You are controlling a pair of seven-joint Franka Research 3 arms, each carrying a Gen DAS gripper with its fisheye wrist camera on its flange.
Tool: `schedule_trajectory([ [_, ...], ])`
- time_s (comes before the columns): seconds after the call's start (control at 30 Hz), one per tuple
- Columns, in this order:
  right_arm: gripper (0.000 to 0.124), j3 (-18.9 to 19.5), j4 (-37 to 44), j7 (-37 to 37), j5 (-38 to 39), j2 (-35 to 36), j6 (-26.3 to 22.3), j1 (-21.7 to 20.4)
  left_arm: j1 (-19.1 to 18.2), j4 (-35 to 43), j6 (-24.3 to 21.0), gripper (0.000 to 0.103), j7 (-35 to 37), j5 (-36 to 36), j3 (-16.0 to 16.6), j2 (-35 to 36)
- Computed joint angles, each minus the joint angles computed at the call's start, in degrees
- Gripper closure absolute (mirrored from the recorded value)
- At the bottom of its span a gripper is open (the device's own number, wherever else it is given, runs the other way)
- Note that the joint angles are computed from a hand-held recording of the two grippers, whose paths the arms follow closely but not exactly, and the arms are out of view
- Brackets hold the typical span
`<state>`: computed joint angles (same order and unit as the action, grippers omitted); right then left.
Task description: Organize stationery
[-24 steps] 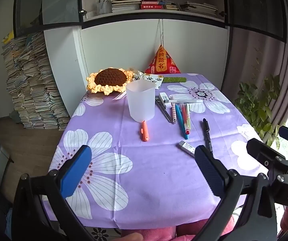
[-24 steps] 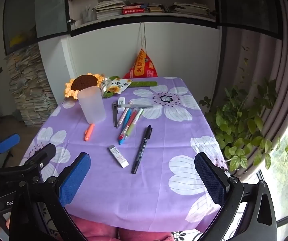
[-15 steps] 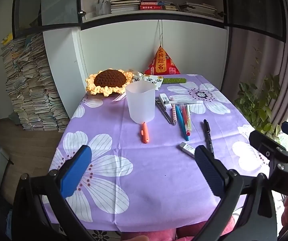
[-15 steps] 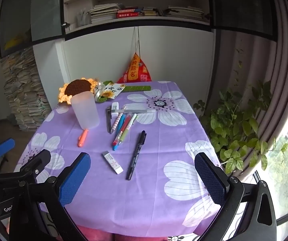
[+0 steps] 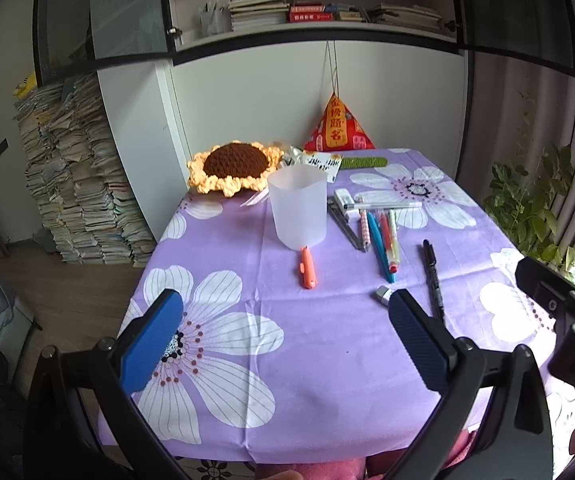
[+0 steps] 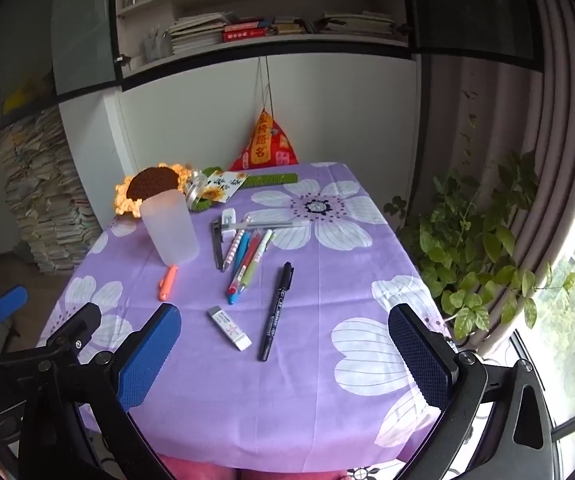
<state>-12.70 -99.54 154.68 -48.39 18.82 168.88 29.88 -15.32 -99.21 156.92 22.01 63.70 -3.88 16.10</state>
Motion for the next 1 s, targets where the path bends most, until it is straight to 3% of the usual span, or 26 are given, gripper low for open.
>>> schedule_trajectory([
  [0.1,0.021,-2.1,0.5,3.9,-5.4,-0.2,-0.7,1.9,0.3,-0.1,0.1,0.001,0.2,-1.9,-0.4,-0.2],
  [0.27,0.021,0.0,-0.1,3.4,-4.7,-0.6,1.5,-0.6,1.6,2.9,-4.7,0.001,10.7,-14.8,-2.7,2.1],
  [0.57,0.021,-1.5,0.3,7.7,-12.0,-0.3,2.9,0.3,-0.9,0.5,0.0,0.001,1.0,-5.7,1.1,0.3],
  [0.73,0.021,1.1,-0.5,2.2,-5.6,-0.1,5.6,-2.4,-0.1,1.5,-0.3,0.001,3.2,-6.3,-0.1,1.2],
  [0.8,0.021,3.3,-0.2,-4.4,0.2,0.0,2.6,-3.6,0.1,1.5,0.4,0.001,3.9,-7.2,-0.2,1.5],
  [0.87,0.021,0.9,0.6,-4.1,-1.1,0.3,0.2,-0.9,-0.1,1.8,0.3,0.001,4.3,-7.6,0.0,1.8],
  [1.0,0.021,2.9,0.6,-9.7,3.9,0.5,-0.2,-2.4,-0.4,2.2,0.5,0.001,4.6,-7.5,0.3,2.1],
])
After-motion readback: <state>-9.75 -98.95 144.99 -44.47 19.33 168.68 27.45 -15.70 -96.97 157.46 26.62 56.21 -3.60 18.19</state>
